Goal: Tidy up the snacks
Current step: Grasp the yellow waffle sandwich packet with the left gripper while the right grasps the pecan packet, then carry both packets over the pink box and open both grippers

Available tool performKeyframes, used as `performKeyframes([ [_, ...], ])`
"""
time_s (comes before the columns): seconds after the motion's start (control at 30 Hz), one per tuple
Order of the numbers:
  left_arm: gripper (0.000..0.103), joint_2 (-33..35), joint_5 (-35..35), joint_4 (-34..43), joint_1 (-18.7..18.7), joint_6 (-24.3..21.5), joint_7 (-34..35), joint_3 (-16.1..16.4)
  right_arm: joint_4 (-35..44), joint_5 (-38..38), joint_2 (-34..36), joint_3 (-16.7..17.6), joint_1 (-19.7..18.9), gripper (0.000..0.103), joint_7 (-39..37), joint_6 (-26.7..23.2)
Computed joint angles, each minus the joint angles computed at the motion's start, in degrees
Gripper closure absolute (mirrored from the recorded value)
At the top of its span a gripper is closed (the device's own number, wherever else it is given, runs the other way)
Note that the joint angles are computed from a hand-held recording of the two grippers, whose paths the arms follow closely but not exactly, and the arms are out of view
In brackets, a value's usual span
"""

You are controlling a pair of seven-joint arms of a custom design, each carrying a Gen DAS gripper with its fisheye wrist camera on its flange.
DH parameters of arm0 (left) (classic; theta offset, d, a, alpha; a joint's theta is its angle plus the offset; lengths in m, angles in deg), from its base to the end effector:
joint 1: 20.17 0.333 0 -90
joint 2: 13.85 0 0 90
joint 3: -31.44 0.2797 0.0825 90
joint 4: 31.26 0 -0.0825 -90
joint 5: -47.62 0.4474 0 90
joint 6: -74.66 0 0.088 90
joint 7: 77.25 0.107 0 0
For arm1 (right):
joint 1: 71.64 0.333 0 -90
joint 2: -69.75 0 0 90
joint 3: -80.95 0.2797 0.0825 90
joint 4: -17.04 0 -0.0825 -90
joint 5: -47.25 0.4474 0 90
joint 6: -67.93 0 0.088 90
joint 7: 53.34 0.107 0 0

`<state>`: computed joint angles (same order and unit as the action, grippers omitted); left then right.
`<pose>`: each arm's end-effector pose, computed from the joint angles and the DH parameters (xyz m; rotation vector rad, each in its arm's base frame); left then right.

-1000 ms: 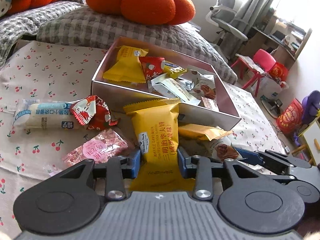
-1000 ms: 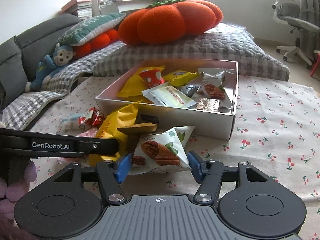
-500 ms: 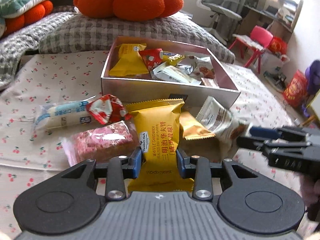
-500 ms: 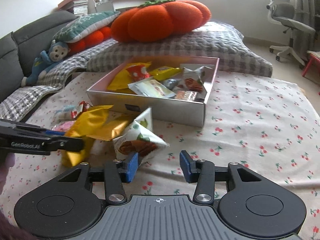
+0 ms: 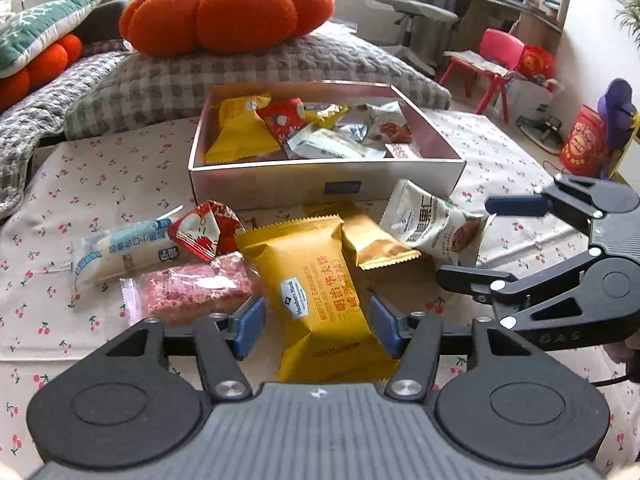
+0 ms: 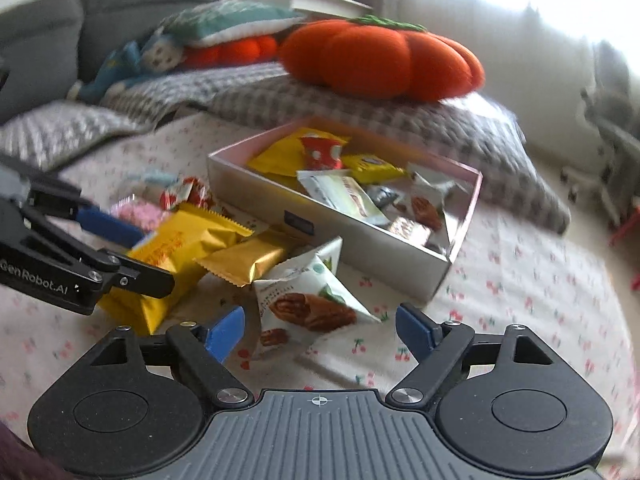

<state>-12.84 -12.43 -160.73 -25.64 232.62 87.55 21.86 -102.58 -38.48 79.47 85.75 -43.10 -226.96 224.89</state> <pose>0.5842 -0.1200 0.3135 -1.1893 2.4528 -0.9845 0.5063 0.3795 0.2939 -1.8382 1.5059 -0.8433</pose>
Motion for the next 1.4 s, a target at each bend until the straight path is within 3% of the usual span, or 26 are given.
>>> performKeyframes([
  [0.17,0.046,0.91,2.33,0.61,0.12,-0.55,-2.71,-0.18,2.85,1.60,2.83,-0.06,1.32,0.018,-7.50,-3.65],
  [0.4,0.050,1.81,4.76,1.33,0.78,-1.50,-7.08,-0.40,3.87,0.70,3.91,-1.15,2.12,0.022,-6.82,-4.48],
  [0.5,0.064,1.86,6.40,1.32,1.04,-1.86,-9.01,-0.43,3.43,1.24,3.71,-1.36,1.62,0.037,-5.95,-2.62],
  [0.67,0.068,1.17,6.64,0.81,1.22,-1.70,-9.70,-0.43,2.58,1.04,3.06,-1.53,1.37,0.037,-4.67,-1.17],
  [1.13,0.069,-1.06,3.29,0.85,1.35,-5.49,-9.62,1.05,-2.87,0.22,-2.31,-1.03,-1.94,0.039,8.01,5.22],
  [1.4,0.069,-1.63,-1.11,1.93,0.80,-5.91,-8.13,1.29,-5.61,-5.34,-6.18,0.06,-4.50,0.039,19.60,6.78],
])
